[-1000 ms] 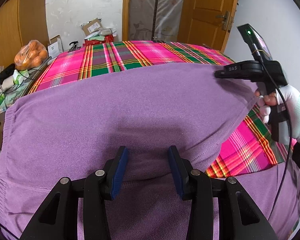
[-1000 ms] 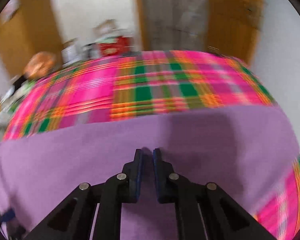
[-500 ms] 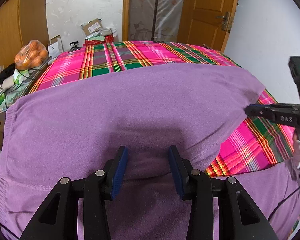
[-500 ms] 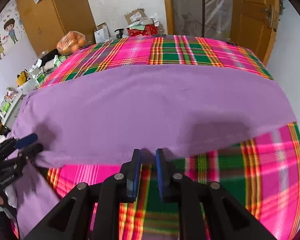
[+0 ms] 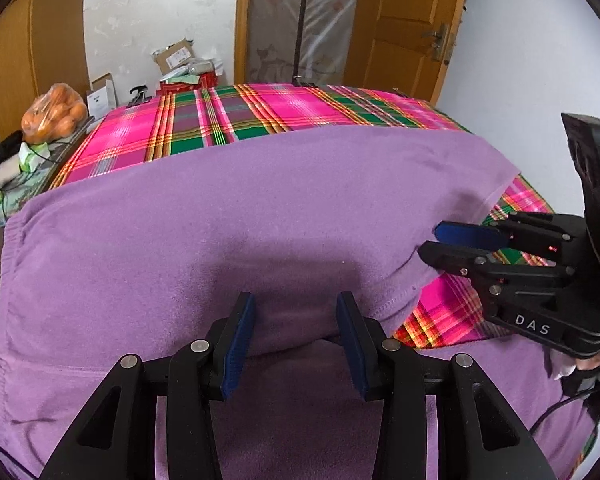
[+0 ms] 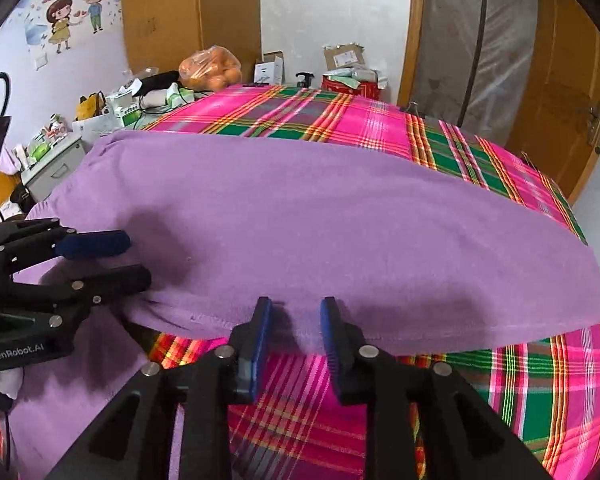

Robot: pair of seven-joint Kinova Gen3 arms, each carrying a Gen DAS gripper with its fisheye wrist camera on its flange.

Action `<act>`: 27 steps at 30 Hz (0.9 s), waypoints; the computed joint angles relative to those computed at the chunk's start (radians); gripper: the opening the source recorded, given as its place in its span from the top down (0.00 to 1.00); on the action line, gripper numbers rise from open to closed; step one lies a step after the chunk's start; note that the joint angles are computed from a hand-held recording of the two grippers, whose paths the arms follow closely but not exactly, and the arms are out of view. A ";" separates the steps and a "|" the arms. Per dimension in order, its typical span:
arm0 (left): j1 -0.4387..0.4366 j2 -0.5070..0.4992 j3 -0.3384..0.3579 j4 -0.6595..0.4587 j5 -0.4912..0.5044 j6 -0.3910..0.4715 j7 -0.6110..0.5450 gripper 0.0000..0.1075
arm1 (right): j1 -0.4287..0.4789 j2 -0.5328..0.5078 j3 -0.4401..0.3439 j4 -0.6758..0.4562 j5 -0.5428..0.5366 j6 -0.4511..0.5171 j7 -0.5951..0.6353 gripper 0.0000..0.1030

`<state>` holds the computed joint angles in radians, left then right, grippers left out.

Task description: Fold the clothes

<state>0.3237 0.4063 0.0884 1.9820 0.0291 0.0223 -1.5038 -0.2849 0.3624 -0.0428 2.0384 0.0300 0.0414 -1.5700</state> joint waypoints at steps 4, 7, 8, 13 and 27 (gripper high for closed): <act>0.070 -0.006 -0.077 0.001 0.129 0.003 -0.106 0.59 | 0.057 0.006 -0.052 -0.009 -0.046 0.008 0.041 0.72; 0.181 -0.021 -0.212 0.020 0.236 -0.012 -0.163 0.58 | -0.065 0.015 0.072 -0.014 0.009 0.000 -0.029 0.70; 0.214 -0.027 -0.259 0.032 0.275 -0.029 -0.183 0.58 | -0.108 0.019 0.115 -0.016 0.034 -0.002 -0.060 0.67; 0.369 -0.031 -0.490 0.054 0.350 -0.038 -0.113 0.58 | -0.051 0.021 0.065 -0.024 -0.023 0.009 -0.018 0.61; 0.687 -0.112 -1.040 0.049 0.236 0.139 0.151 0.58 | -0.007 0.026 0.023 -0.030 -0.003 0.010 -0.034 0.60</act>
